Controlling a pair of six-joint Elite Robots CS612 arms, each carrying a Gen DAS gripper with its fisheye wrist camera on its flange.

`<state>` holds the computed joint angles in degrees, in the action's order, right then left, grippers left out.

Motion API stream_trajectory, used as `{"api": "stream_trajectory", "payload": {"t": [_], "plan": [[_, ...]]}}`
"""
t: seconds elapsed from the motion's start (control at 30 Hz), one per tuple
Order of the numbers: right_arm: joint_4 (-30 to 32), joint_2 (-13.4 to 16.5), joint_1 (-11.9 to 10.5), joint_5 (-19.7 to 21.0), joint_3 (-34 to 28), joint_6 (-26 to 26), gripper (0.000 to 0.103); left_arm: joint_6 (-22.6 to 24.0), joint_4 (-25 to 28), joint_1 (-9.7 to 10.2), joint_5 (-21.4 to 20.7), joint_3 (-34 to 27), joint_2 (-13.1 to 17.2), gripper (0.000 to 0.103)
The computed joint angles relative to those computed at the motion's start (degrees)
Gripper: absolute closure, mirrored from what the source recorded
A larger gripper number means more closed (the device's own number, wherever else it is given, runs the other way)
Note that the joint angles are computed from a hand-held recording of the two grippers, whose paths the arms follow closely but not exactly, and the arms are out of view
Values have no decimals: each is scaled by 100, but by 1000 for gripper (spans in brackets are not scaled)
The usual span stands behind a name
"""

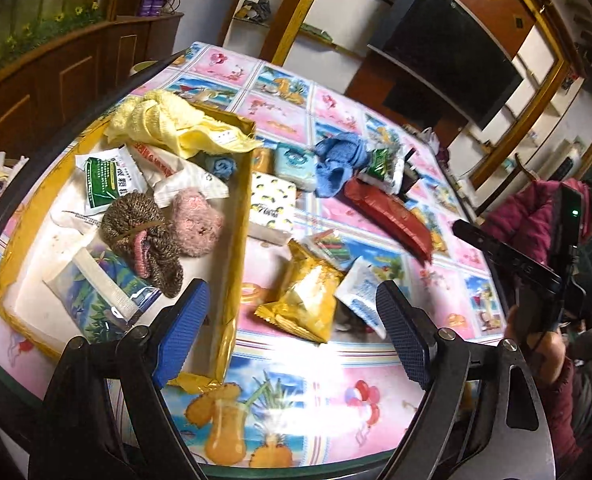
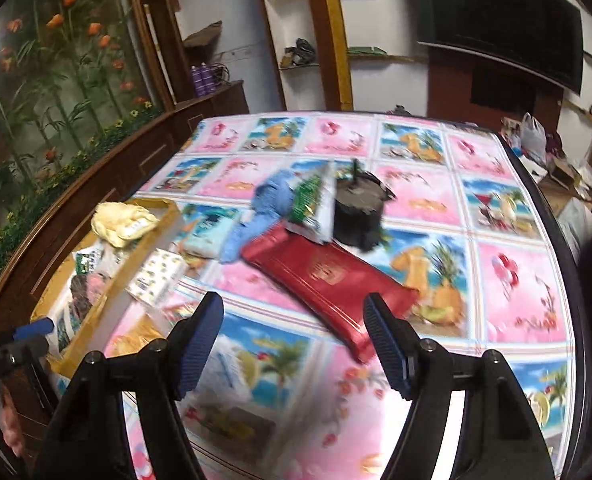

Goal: Organize soft objects
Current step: 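Move both open grippers back over the items on the table, then grasp the white desiccant packet with the left gripper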

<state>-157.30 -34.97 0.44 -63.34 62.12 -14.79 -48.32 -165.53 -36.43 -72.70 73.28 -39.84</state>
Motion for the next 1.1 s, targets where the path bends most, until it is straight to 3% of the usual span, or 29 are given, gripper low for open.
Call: {"api": "stream_trajectory", "payload": {"t": [0.33,0.53,0.73,0.8,0.9,1.1], "plan": [[365,87,-143,108,41,-210,31,1257,1385,-120,-380,-1276,676,17],[362,93,-191,70,49,-122,30,1869,1982,-139,-191,-2145,1147,17],[431,126,-209,-5,-6,-40,30,2396,2670,-257,362,-2762,1479,17],[462,148,-202,-35,-38,-9,30,2568,2742,-295,454,-2834,1528,17],[543,180,-192,-44,-88,-1,30,2534,2789,-271,58,-2887,1572,25],[641,214,-174,-45,-137,-93,30,2493,2638,-308,137,-2831,1560,36]]}}
